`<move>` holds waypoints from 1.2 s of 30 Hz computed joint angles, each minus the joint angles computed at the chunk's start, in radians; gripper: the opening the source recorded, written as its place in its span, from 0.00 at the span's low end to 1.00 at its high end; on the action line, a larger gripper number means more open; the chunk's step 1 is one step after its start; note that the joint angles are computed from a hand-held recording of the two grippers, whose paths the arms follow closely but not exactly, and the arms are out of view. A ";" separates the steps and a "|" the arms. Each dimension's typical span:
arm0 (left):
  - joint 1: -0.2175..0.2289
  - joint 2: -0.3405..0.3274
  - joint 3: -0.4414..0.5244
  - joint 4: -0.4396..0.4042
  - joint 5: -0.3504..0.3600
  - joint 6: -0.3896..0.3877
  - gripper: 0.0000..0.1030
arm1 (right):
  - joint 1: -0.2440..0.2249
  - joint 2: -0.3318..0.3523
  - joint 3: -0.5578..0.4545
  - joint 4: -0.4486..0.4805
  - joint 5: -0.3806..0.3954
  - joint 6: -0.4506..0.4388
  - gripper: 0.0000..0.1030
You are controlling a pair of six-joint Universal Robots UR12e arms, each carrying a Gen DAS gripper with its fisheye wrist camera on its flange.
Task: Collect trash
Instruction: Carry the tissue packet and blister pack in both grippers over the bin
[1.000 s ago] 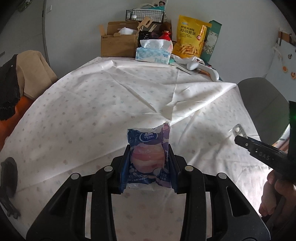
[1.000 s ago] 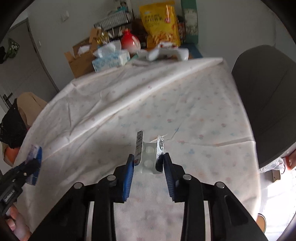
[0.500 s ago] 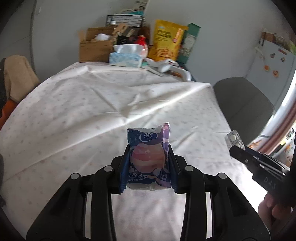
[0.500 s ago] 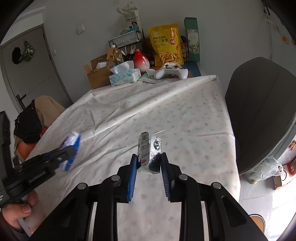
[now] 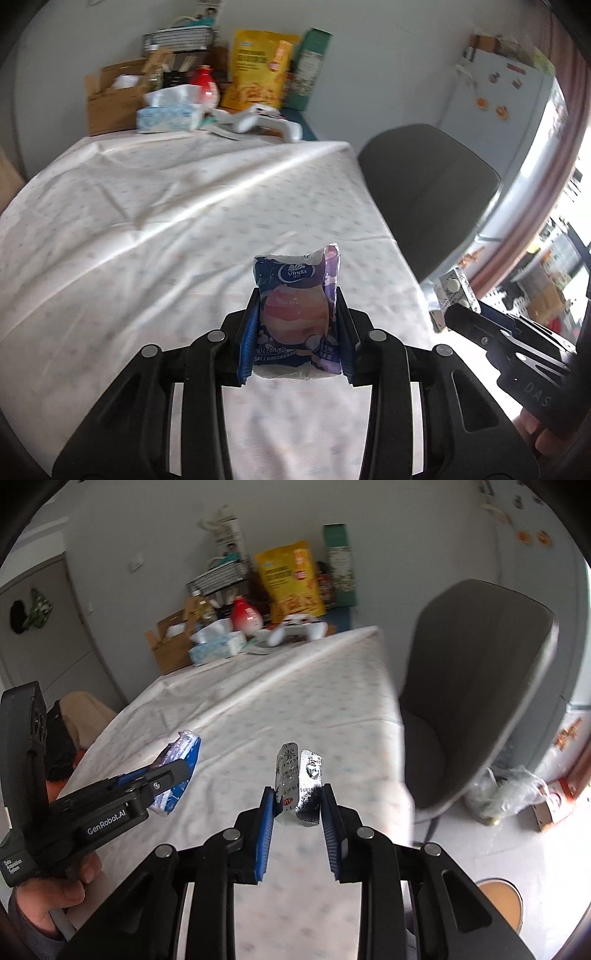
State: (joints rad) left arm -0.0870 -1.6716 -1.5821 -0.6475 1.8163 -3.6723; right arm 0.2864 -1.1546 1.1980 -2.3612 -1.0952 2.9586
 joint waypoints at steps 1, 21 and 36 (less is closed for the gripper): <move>-0.003 -0.008 0.009 -0.001 -0.009 0.006 0.35 | -0.008 -0.005 0.006 -0.001 -0.009 0.009 0.24; -0.113 -0.224 0.264 -0.081 -0.188 0.194 0.35 | -0.168 -0.061 0.132 -0.061 -0.217 0.172 0.28; -0.188 -0.365 0.460 -0.212 -0.245 0.321 0.35 | -0.269 -0.065 0.211 -0.038 -0.261 0.249 0.35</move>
